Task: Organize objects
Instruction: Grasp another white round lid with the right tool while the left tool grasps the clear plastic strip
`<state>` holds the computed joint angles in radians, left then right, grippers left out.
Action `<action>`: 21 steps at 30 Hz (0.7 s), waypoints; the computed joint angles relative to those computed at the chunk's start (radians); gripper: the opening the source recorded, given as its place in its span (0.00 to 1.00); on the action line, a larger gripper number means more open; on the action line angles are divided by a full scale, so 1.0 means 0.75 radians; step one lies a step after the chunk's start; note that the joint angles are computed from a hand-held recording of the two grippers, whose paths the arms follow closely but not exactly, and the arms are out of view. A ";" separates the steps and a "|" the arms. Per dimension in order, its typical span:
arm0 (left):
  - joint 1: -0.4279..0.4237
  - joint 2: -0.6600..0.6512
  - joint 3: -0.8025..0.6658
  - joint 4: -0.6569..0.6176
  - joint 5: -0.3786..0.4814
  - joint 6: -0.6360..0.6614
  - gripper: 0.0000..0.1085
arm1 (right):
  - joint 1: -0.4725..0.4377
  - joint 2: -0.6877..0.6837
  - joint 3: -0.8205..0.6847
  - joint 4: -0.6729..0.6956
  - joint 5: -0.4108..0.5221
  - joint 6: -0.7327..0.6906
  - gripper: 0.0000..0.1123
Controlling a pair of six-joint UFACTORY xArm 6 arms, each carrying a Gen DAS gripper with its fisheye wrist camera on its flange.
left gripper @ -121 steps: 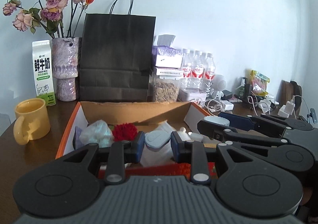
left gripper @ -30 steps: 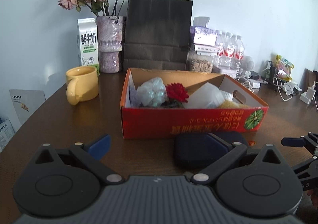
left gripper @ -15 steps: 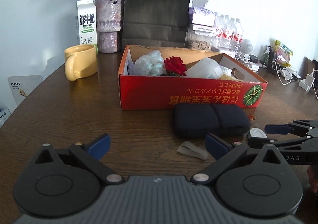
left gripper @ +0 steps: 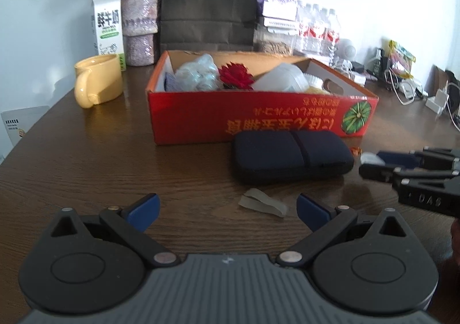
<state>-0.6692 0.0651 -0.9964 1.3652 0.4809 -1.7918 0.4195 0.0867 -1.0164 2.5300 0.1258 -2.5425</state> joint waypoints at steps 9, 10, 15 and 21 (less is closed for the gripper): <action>-0.022 0.121 -0.103 -0.116 0.004 0.094 0.95 | -0.019 -0.021 0.013 0.121 0.023 -0.126 0.34; -0.029 0.128 -0.111 -0.116 0.012 0.091 0.95 | -0.018 -0.021 0.014 0.114 0.024 -0.117 0.34; -0.063 0.167 -0.159 -0.105 0.081 0.101 0.90 | -0.019 -0.025 0.022 0.105 0.036 -0.108 0.34; -0.067 0.176 -0.170 -0.095 0.085 0.087 0.62 | -0.020 -0.034 0.034 0.095 0.049 -0.099 0.34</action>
